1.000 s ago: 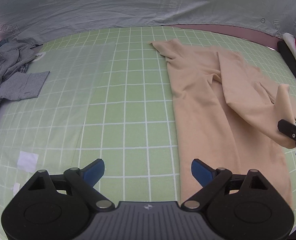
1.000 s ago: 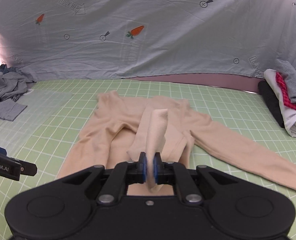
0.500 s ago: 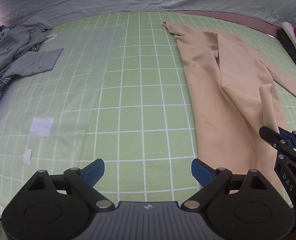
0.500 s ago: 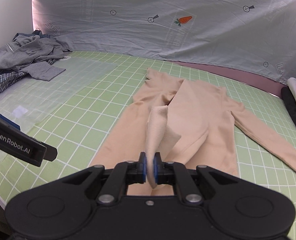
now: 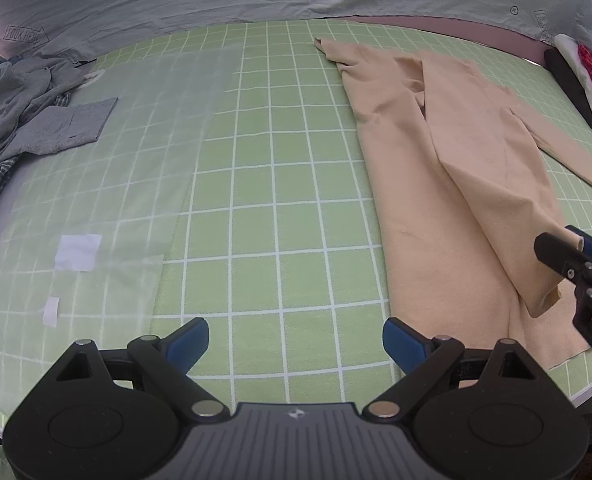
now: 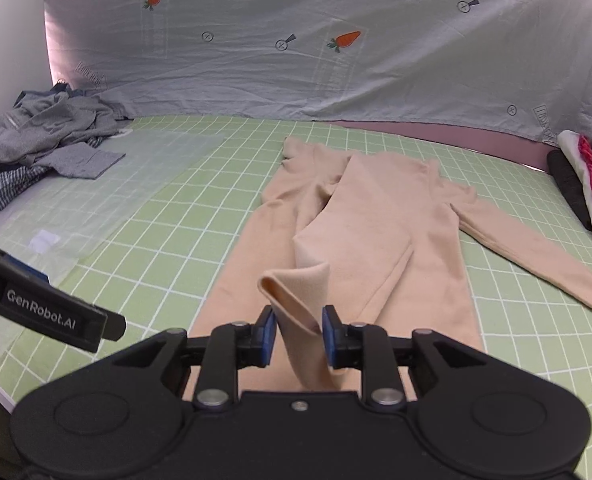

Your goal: Fold clothes

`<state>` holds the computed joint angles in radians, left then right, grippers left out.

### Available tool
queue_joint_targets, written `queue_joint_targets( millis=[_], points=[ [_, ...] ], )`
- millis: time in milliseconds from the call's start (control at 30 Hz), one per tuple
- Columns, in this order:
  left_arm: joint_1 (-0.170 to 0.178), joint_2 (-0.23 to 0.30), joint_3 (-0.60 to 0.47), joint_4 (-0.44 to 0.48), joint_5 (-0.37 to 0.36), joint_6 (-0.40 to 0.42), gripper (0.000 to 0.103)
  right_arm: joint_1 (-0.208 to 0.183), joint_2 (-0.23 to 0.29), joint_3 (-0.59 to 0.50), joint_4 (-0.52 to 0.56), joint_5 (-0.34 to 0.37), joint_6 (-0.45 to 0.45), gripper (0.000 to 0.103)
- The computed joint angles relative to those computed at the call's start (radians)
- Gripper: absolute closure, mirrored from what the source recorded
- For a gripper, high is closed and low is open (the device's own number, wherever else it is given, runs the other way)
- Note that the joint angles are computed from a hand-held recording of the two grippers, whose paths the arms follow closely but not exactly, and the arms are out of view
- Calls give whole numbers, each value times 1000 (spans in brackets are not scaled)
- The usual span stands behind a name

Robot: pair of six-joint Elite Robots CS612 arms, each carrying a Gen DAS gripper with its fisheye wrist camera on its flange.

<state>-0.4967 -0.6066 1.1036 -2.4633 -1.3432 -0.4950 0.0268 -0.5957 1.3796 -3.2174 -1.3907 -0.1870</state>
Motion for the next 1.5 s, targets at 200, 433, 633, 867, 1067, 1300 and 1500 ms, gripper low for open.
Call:
queue_joint_targets(
  millis=[200,433,633,867,1067,1300,1500],
  points=[
    [2,-2,2,11,10,-28,9,-10,2,-7,-89,-20,122,77],
    [5,-8,11,34,25,-67,9,-13,24,-56,-16,-106,199,76],
    [6,-10,10,60,33,-78,9,-7,37,-74,93,-61,147,76],
    [8,-6,0,88,29,-81,9,17,40,-81,231,-61,9,75],
    [7,22,-53,102,13,-70,9,10,23,-67,271,-49,-6,70],
    [-5,82,-168,122,2,-23,9,-19,1,-37,189,-9,26,52],
    [-15,160,-320,179,-1,3,9,-47,22,-89,183,-67,82,43]
  ],
)
